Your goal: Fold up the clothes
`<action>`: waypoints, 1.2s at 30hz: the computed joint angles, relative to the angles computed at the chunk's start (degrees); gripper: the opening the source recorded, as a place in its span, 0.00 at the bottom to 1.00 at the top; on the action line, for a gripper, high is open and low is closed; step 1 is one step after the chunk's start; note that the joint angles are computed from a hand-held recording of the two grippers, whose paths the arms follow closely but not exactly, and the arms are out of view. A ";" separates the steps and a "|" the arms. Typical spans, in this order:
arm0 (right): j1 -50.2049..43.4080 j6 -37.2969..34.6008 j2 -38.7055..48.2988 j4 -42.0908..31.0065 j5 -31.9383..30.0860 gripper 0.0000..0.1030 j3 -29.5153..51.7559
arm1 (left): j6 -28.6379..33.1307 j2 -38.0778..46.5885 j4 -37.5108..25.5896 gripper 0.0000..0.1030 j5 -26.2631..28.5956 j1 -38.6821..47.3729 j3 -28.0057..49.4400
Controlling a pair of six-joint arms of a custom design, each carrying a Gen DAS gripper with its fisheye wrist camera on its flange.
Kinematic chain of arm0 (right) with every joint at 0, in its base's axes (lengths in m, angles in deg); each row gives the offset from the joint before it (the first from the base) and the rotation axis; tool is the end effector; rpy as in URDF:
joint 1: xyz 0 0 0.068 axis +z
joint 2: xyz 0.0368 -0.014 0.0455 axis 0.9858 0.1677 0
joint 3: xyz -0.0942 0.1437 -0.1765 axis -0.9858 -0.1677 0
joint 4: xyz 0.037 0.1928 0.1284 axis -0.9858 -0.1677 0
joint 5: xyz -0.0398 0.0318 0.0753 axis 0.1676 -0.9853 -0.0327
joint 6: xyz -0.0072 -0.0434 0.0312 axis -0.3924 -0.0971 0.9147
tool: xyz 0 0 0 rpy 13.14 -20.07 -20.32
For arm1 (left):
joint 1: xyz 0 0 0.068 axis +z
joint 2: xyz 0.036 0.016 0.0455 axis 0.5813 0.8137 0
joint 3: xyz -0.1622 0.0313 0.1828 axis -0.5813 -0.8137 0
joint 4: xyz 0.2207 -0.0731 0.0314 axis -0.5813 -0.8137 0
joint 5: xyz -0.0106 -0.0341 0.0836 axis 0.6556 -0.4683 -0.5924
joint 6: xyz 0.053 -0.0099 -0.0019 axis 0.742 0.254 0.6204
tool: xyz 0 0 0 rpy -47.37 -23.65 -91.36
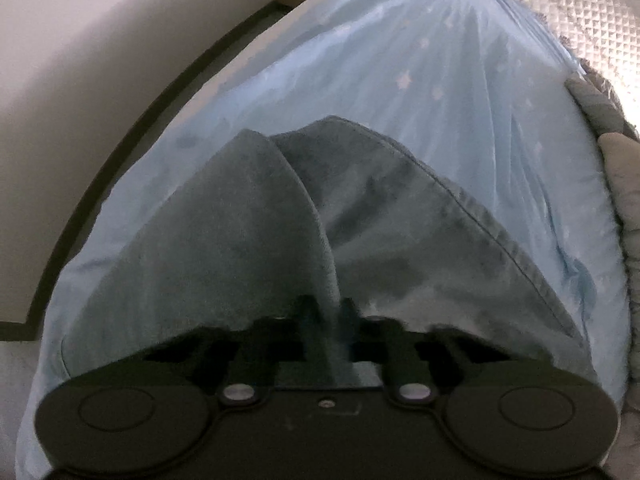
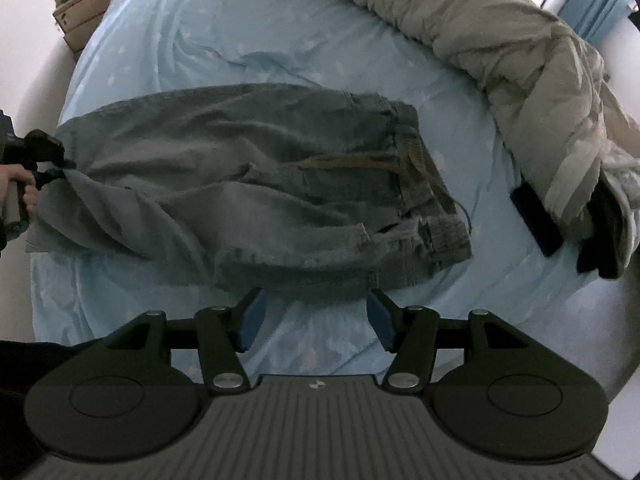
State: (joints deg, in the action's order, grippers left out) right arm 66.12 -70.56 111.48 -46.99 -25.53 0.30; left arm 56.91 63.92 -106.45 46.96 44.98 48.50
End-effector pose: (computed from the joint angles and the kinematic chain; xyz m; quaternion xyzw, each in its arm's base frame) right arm 0.1330 -0.0325 0.3467 0.0525 0.9834 -0.0183 0.1729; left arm 0.3768 0.0581 0.1985 -0.2613 0.9445 -0.0843 0.1802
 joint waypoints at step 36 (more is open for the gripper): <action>8.34 -7.03 11.16 8.36 -13.60 0.57 -1.61 | 14.66 -59.97 -27.38 0.36 13.91 44.33 -44.09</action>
